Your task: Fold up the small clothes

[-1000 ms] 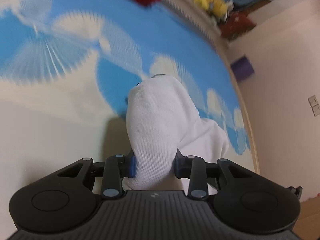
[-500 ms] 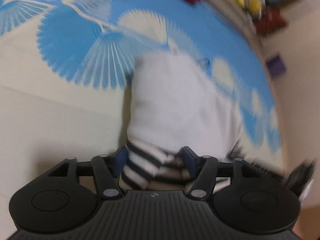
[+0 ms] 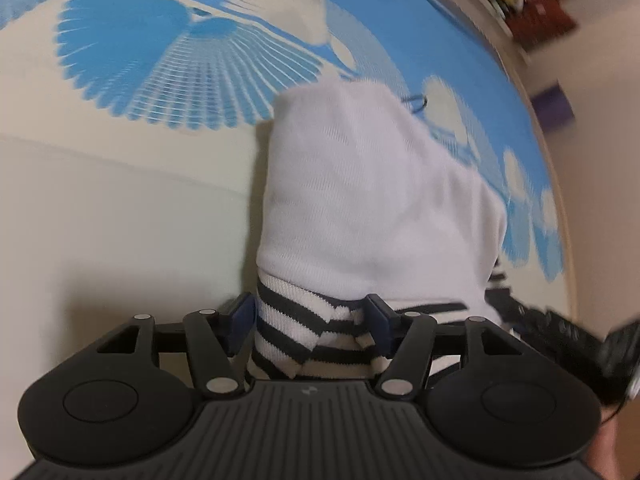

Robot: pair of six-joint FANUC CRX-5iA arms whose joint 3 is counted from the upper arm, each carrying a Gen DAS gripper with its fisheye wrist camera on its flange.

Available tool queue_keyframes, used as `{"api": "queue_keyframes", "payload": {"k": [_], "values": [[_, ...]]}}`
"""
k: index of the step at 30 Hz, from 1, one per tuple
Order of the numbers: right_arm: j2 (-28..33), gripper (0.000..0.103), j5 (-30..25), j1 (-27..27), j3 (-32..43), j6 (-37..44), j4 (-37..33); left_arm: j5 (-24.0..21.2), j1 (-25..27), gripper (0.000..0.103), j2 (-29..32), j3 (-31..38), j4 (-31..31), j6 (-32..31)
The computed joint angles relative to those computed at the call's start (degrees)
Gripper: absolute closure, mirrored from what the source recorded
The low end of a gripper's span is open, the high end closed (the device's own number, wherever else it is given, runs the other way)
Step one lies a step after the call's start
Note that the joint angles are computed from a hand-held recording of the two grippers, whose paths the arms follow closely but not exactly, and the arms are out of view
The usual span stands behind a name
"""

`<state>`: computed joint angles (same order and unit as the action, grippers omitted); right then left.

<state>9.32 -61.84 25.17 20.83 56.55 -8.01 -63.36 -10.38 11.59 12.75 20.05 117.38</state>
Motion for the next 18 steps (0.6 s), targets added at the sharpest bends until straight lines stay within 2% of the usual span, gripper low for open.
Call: {"api": "queue_keyframes", "payload": {"k": [1, 2, 3, 5, 7, 9, 11, 12, 13, 16, 18], "values": [[-1.0, 0.071, 0.9, -0.3, -0.7, 0.5, -0.6, -0.1, -0.1, 0.038, -0.3, 0.1, -0.6, 0.4], [-1.8, 0.065, 1.1, -0.9, -1.0, 1.4, -2.0, -0.8, -0.5, 0.037, -0.2, 0.6, -0.8, 0.0], [-2.1, 0.055, -0.1, -1.3, -0.7, 2.5, -3.4, -1.6, -0.6, 0.034, -0.4, 0.5, -0.3, -1.0], [-1.4, 0.053, -4.7, -1.8, 1.0, 5.7, -6.1, -3.5, -1.1, 0.028, 0.7, 1.6, 0.6, -2.7], [-0.5, 0.053, -8.3, -2.1, 2.2, 8.4, -8.8, -2.8, -1.5, 0.028, 0.7, 0.7, 1.1, -3.1], [-0.6, 0.052, -8.6, -0.8, 1.5, 9.1, -7.7, -1.1, -1.2, 0.044, 0.1, -1.0, 2.5, -3.5], [-0.9, 0.062, -7.4, 0.5, 0.3, 8.4, -6.0, 0.1, -1.1, 0.06, -0.7, -1.8, 2.5, -3.9], [-1.0, 0.072, -6.9, 0.5, 0.1, 8.0, -6.9, 0.9, -0.7, 0.064, -1.6, -2.7, 2.8, -3.9], [-1.3, 0.08, -6.0, 0.3, -0.2, 7.5, -8.1, 1.8, -0.3, 0.065, -2.8, -3.4, 2.7, -3.6], [-2.0, 0.085, -3.3, -0.8, 0.1, 13.0, -14.1, 0.1, -0.5, 0.064, -4.2, -1.2, -4.2, -0.9], [-1.9, 0.086, -3.2, -1.6, 0.8, 17.9, -18.0, -2.5, 0.4, 0.056, -4.4, -0.8, -4.6, -0.5]]}}
